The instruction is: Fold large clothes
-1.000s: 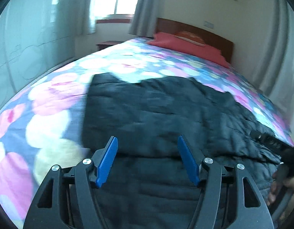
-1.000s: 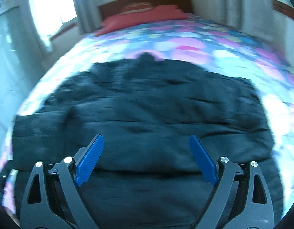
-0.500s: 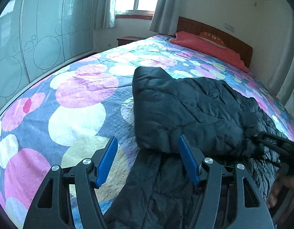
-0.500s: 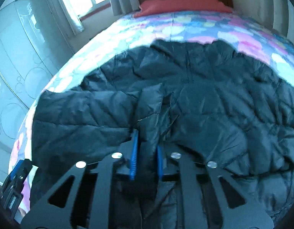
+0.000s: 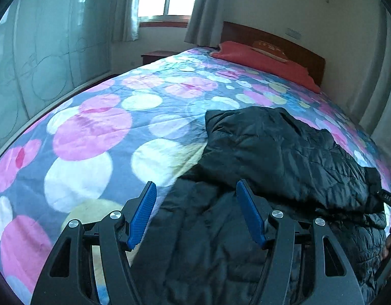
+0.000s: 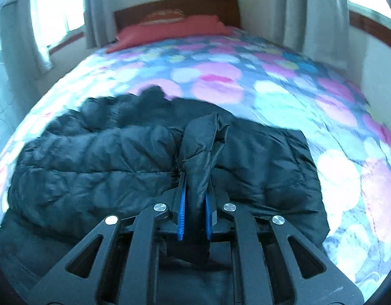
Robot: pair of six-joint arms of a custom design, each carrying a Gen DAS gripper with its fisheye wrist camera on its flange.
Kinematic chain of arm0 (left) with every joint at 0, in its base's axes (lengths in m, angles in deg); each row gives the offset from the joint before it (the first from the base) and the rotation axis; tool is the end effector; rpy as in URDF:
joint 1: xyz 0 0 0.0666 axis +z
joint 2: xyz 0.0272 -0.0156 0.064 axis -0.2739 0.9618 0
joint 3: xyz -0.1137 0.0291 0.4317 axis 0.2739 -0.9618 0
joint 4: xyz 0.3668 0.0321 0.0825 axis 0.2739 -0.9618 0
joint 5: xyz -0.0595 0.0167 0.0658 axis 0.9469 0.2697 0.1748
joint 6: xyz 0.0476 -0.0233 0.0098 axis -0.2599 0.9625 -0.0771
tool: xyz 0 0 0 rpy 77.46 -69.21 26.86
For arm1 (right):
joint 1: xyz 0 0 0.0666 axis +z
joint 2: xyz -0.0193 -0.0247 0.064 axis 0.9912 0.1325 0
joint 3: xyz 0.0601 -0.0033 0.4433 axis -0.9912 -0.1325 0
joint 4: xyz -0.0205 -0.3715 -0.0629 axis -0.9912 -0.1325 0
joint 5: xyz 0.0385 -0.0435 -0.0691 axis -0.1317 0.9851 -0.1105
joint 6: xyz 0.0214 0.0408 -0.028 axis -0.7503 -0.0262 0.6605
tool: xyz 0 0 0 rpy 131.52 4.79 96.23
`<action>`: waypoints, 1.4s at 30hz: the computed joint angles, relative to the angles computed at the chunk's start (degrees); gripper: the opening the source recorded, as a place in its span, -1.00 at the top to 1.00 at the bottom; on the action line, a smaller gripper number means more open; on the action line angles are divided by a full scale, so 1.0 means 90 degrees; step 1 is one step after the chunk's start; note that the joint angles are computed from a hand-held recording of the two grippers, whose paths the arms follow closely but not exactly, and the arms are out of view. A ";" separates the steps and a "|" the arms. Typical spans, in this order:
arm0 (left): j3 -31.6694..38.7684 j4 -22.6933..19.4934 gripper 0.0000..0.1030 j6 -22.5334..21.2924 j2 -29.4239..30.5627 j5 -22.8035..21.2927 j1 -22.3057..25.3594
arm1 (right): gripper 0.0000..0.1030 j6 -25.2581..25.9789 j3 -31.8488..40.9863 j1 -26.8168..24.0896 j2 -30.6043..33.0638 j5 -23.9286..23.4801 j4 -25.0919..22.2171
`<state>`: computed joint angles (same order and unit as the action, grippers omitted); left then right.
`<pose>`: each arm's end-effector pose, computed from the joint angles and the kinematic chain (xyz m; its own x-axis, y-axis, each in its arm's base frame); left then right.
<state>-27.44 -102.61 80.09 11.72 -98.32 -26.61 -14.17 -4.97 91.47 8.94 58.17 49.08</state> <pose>0.4178 -0.0716 0.3371 -0.6187 -0.2308 -0.7510 -0.2117 0.9695 -0.1236 0.5083 0.0747 0.3360 -0.7222 0.1637 -0.6721 0.1647 0.9843 0.0628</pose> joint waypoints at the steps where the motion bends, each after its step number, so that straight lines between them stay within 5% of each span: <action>1: 0.0039 0.0004 -0.26 -0.0057 0.0057 -0.0005 -0.0027 | 0.75 0.0016 -0.0048 -0.0047 0.0037 -0.0006 0.0017; 4: 0.0251 -0.0134 -0.26 -0.0192 0.0295 0.0017 -0.0099 | 0.50 0.0105 0.0036 -0.0137 0.0297 -0.0181 -0.0155; 7: 0.0509 -0.0238 -0.26 -0.0304 0.0509 0.0018 -0.0144 | 0.07 -0.0001 -0.0031 -0.0117 0.0137 0.0149 -0.0083; 9: 0.0690 -0.0227 -0.26 -0.0378 0.0654 -0.0028 -0.0174 | -0.01 -0.0077 -0.0086 -0.0051 -0.0035 0.0347 0.0193; 17: 0.1839 -0.0490 -0.26 -0.0737 0.1803 -0.0446 -0.0203 | -0.03 0.0223 0.0692 0.0208 0.0623 -0.0120 0.0157; 20: 0.2169 -0.1030 -0.30 -0.0601 0.2270 0.0178 0.0022 | -0.10 0.0346 0.0940 0.0189 0.1119 -0.0233 -0.0194; 23: 0.2131 -0.0983 -0.32 -0.0397 0.2320 0.0581 0.0168 | -0.10 0.0402 0.0990 0.0183 0.1199 -0.0237 -0.0224; 27: 0.2146 -0.1287 -0.31 -0.0439 0.2040 -0.0103 0.0001 | -0.11 0.0323 0.1043 0.0299 0.0979 0.0097 -0.0443; 30: 0.1708 -0.0525 -0.31 -0.0234 0.1503 -0.0278 -0.0158 | -0.19 0.0362 0.0910 0.0469 0.0754 0.0090 -0.0058; 33: 0.1628 -0.0125 -0.32 -0.0234 0.1402 0.0259 -0.0295 | -0.25 0.0474 0.1034 0.0645 0.0830 -0.0232 0.0085; 35: 0.1802 -0.0271 -0.32 -0.0336 0.1611 0.0457 -0.0415 | -0.25 0.0625 0.1185 0.0799 0.1025 -0.0236 -0.0041; 38: 0.2318 -0.1205 -0.33 -0.0617 0.2287 0.0601 -0.0604 | -0.31 0.0721 0.1424 0.0916 0.1483 -0.0123 -0.0447; 40: 0.2303 -0.1076 -0.33 -0.0750 0.2327 0.0254 -0.0695 | -0.31 0.0645 0.1414 0.0881 0.1457 -0.0214 -0.0436; 42: 0.2256 -0.1095 -0.33 -0.0668 0.2175 0.0406 -0.0635 | -0.30 0.0541 0.1334 0.0809 0.1277 -0.0433 -0.0493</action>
<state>-7.14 -112.46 74.08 31.30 -94.67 -32.33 -9.30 7.03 98.75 20.43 54.27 44.64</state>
